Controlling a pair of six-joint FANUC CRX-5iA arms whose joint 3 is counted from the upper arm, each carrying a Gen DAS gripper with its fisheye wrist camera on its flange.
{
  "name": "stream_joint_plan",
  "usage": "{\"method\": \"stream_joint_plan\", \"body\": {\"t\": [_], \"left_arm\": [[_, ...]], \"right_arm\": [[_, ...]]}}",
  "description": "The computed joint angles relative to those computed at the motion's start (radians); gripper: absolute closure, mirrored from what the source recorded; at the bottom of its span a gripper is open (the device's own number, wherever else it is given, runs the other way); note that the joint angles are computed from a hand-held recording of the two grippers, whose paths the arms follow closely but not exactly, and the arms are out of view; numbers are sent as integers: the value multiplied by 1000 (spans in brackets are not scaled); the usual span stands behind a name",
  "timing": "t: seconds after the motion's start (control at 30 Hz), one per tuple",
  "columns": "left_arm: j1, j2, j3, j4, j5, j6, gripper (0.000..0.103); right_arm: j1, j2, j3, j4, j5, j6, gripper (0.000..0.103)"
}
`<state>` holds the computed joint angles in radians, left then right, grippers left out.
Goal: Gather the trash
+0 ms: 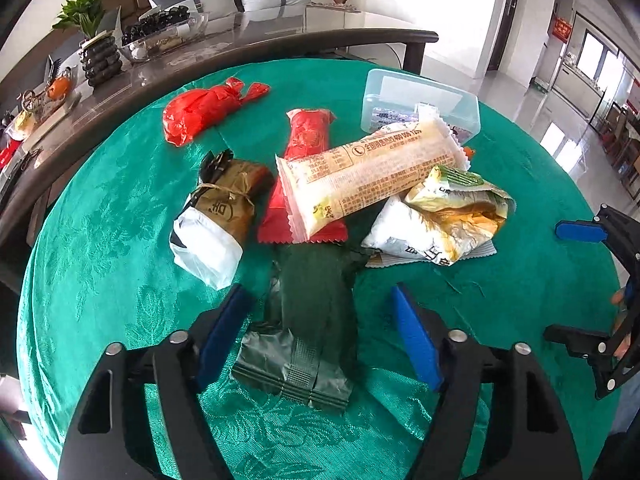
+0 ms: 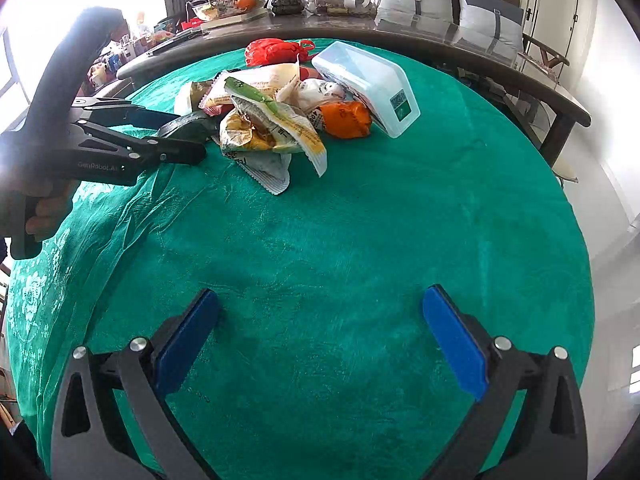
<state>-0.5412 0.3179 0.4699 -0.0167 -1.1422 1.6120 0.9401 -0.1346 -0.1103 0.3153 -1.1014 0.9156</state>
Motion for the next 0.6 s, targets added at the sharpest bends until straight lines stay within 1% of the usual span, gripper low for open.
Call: {"method": "stream_joint_plan", "body": {"t": [0.03,0.07,0.1,0.17,0.27,0.33,0.43,0.5,0.53,0.6], "left_arm": [[-2,-3,1,-7,-1,19,52],[-2,-6,2,-14,-7,40,64],[5,-15,-11,6,-5,52,65],[5,-35,-32,3,-6,88,67],[-16,-96,-79,-56,-18,211,67],[-30,-157,-132,-88,-20,303,67],[-56,-233,-195,-150,-20,407,67],[-83,-260,-214,-208,-24,460,65],[-91,-267,-223,-225,-20,476,62],[-101,-272,-232,-250,-19,509,41]], "right_arm": [[0,0,0,0,0,0,5],[0,0,0,0,0,0,5],[0,0,0,0,0,0,5],[0,0,0,0,0,0,5],[0,0,0,0,0,1,5],[0,0,0,0,0,0,5],[0,0,0,0,0,0,5],[0,0,0,0,0,0,5],[0,0,0,0,0,0,5],[0,-1,-1,0,0,1,5]]}}
